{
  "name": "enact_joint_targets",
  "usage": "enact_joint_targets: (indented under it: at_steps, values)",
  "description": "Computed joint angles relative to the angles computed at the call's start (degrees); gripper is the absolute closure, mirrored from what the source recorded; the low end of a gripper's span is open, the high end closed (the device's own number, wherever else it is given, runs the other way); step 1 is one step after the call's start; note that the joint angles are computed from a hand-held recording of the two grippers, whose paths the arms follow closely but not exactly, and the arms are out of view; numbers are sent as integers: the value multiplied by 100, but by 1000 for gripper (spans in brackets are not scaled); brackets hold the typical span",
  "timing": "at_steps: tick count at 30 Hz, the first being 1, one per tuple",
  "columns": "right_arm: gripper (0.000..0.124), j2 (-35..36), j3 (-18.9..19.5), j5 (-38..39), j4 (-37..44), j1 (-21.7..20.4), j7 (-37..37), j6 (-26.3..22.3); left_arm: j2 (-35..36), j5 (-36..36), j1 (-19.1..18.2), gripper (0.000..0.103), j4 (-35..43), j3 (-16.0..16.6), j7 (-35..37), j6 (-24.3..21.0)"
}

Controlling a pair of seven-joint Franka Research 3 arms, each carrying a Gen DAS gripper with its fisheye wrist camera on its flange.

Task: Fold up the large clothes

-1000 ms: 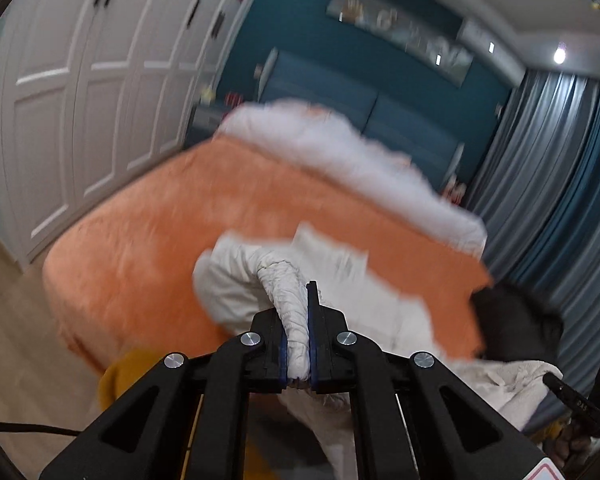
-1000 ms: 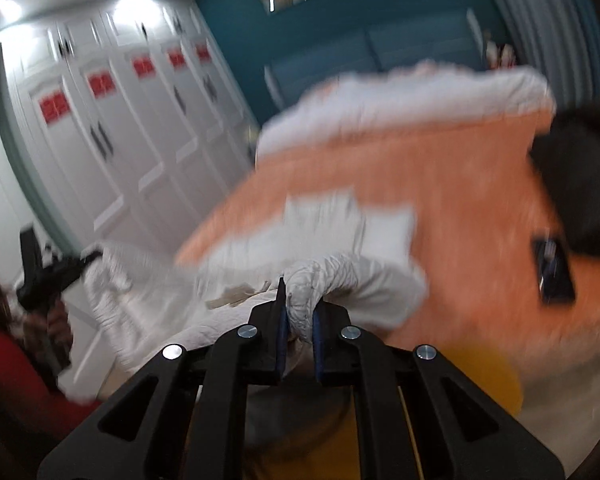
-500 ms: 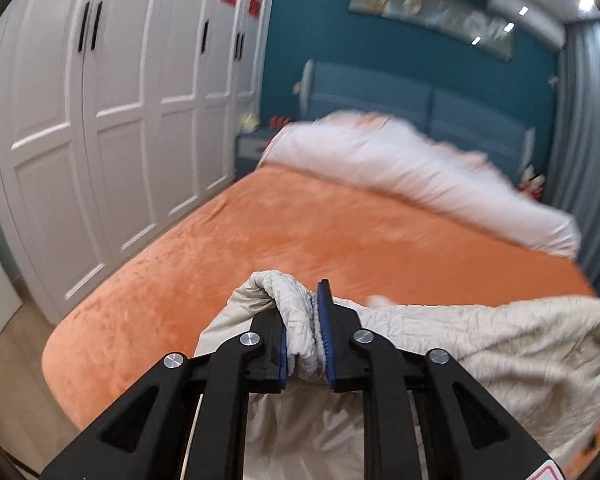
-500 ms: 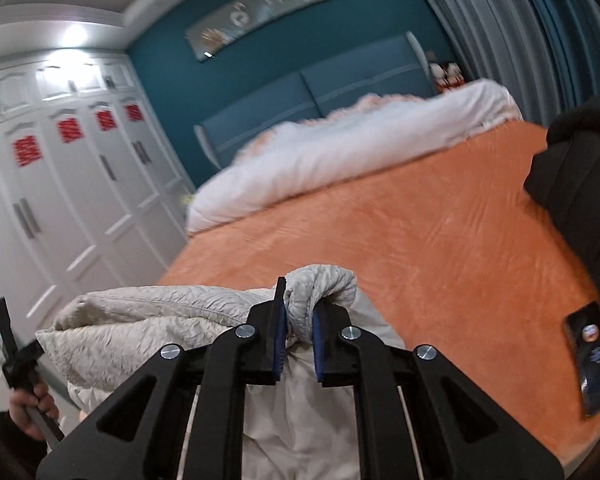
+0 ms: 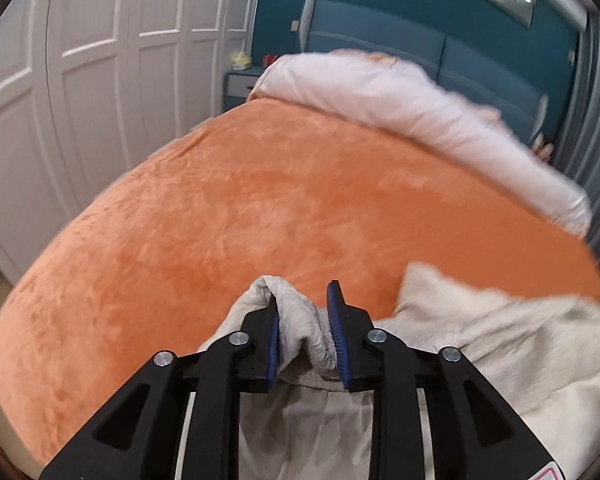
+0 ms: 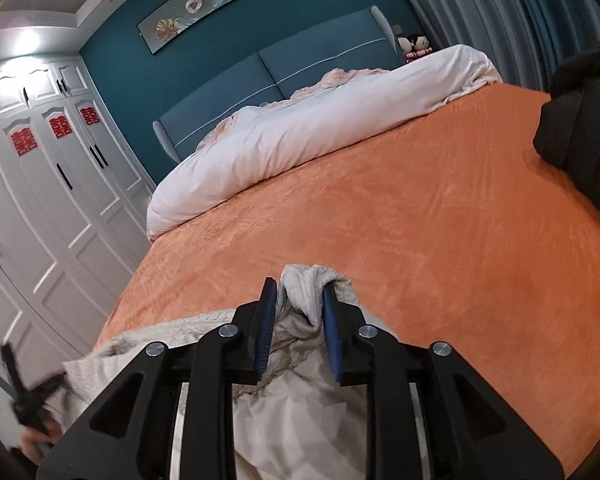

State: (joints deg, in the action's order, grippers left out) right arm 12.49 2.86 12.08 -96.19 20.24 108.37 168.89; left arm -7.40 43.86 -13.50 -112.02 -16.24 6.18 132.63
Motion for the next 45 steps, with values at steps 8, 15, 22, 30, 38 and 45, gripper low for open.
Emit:
enact_joint_targets:
  at_steps: [8,15,22,30,38,45]
  values:
    - [88,-361,-1110,-2018,-366,679,2282,606,-332,1580,91,23,697,-326,-704,-2227]
    - [93,-778,184,-1298,-645,231,184,532,225,1490,-448,20,1109,-575,30,-1913]
    - [101,-11,419,-1042,-95,669,-1170,-910,1690,705,-1199,20,1773,-383,695,-1787]
    - [111,1077,-277,-1457,1231,775,-231,-1599,1936,371,-1262,16,1879,240,612,-1996]
    - [112,2069,-255,-1105,2454,515,-9,-2303,2403,-360,-821,15,2298,548,1024,-2059]
    - [113,2456,-204,-891,2793,494,-18,-2331,2785,-747,-709,7,2355,711,685,-1844]
